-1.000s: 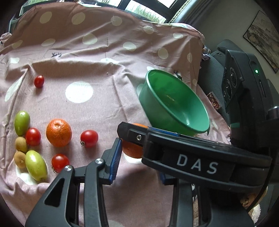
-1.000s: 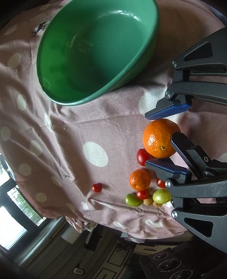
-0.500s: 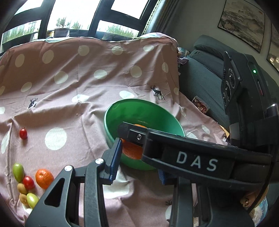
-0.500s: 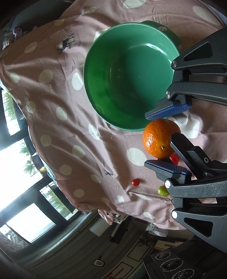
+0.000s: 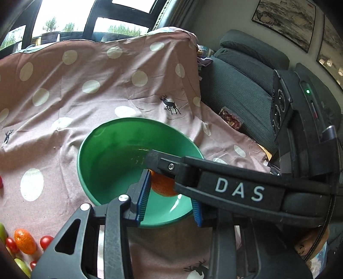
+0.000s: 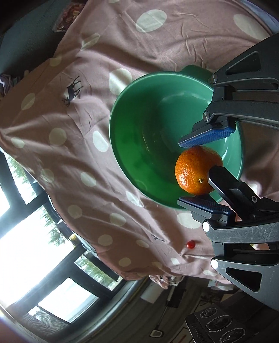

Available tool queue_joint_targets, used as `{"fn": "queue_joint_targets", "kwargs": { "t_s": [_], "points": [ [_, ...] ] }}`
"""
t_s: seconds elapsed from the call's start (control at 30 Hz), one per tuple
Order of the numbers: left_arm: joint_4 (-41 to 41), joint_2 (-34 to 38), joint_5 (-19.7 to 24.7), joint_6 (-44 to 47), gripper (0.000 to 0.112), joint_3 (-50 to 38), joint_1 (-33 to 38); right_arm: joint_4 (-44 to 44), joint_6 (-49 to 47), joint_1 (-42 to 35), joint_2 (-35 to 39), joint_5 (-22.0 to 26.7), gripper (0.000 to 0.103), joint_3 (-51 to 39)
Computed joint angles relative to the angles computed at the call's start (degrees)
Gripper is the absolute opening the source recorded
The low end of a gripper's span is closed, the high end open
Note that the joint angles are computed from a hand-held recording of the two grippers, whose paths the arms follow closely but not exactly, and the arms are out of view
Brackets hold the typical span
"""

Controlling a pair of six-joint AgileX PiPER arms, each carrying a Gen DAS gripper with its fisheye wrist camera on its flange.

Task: Organize fruits
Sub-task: 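Carry the orange into the green bowl and open the right gripper, then move the right gripper back to the second orange among the fruits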

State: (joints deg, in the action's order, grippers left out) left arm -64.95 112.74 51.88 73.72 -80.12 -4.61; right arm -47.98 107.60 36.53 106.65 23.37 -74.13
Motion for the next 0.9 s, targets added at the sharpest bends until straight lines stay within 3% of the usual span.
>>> {"fn": "queue_joint_targets", "kwargs": {
  "t_s": [0.5,0.57,0.67,0.8,0.9],
  "points": [
    [3.0,5.6,4.2,-6.1,0.033,-5.5,-1.8,8.5,-5.0,-2.5,1.0,2.1,0.051,1.0],
    [2.3,5.1,5.2,-6.3,0.036,-5.2,-0.9,6.1,-2.2,-2.4,0.5,1.5,0.051,1.9],
    [1.9,2.7,4.6,-5.0,0.038,-3.0,0.8,0.9,2.7,-0.9,0.0,5.3,0.052,1.7],
    [0.9,-2.1,0.9,-2.5,0.053,1.7,4.2,-2.4,5.4,0.8,-0.5,9.1,0.053,1.0],
    [0.5,-3.9,1.4,-1.6,0.058,2.8,8.6,-3.4,6.0,1.3,-0.8,8.8,0.054,0.9]
  ]
}}
